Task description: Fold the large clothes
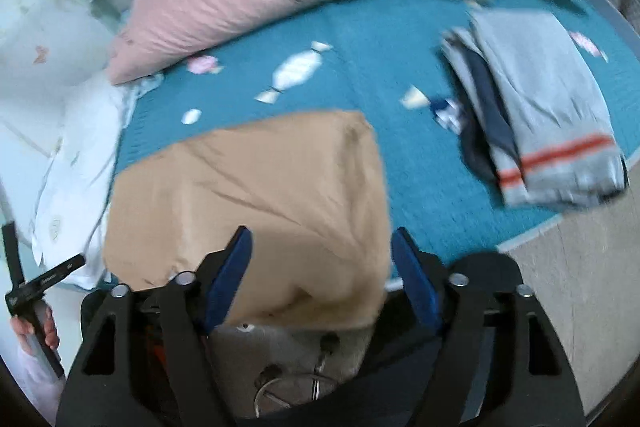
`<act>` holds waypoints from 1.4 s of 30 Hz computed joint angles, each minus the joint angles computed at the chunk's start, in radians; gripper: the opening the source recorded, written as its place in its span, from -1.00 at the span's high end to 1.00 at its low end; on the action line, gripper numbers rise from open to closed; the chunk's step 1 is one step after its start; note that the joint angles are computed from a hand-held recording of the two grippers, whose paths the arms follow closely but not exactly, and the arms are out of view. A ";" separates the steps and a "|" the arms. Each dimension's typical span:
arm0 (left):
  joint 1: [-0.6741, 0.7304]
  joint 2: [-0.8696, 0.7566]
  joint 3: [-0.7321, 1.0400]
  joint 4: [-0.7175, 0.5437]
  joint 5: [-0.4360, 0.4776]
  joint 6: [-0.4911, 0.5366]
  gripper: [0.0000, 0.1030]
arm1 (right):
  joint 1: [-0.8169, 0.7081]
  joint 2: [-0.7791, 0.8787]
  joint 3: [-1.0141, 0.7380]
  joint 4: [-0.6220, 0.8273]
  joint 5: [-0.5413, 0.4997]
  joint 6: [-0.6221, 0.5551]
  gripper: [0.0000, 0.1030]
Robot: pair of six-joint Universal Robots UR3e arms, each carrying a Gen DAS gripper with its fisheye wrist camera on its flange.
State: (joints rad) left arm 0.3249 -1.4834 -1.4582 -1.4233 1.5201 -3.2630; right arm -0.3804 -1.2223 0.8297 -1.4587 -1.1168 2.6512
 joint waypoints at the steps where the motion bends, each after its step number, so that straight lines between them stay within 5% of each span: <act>1: -0.017 -0.028 0.012 0.020 -0.010 -0.008 -0.07 | 0.021 0.021 -0.026 0.005 0.000 0.005 0.03; 4: -0.052 -0.094 0.015 0.048 -0.031 -0.028 0.31 | 0.091 0.120 -0.125 0.079 -0.013 0.014 0.57; 6: -0.071 -0.150 0.002 0.049 -0.025 -0.046 0.67 | 0.149 0.172 -0.127 0.100 -0.066 0.036 0.66; 9: -0.082 -0.224 -0.031 0.014 0.019 -0.073 0.74 | 0.212 0.188 -0.030 0.033 -0.183 0.064 0.73; 12: -0.072 -0.243 -0.121 0.025 0.039 -0.096 0.75 | 0.242 0.201 0.181 -0.200 -0.320 0.138 0.98; 16: -0.035 -0.201 -0.205 0.073 0.004 -0.085 0.75 | 0.206 0.224 0.199 -0.244 -0.271 0.156 1.00; 20: -0.009 -0.231 -0.171 0.048 -0.012 -0.085 0.74 | 0.225 0.267 0.100 -0.309 -0.347 0.175 1.00; 24: -0.011 -0.237 -0.181 0.071 -0.004 -0.090 0.74 | 0.190 0.432 -0.201 -0.079 -0.300 0.203 1.00; 32: 0.034 -0.149 -0.160 0.016 -0.009 -0.051 0.74 | 0.233 0.275 0.060 -0.121 -0.311 0.137 0.98; 39: 0.039 -0.068 -0.066 -0.064 -0.004 -0.038 0.74 | 0.187 0.304 -0.123 -0.017 -0.236 0.153 0.88; 42: -0.010 -0.094 0.033 -0.114 0.068 -0.087 0.74 | 0.182 0.272 -0.145 0.008 -0.183 0.128 0.88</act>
State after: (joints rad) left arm 0.3144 -1.5772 -1.4250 -1.5370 1.5882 -3.3504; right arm -0.1984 -0.9506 0.6850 -1.4506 -1.3003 2.7795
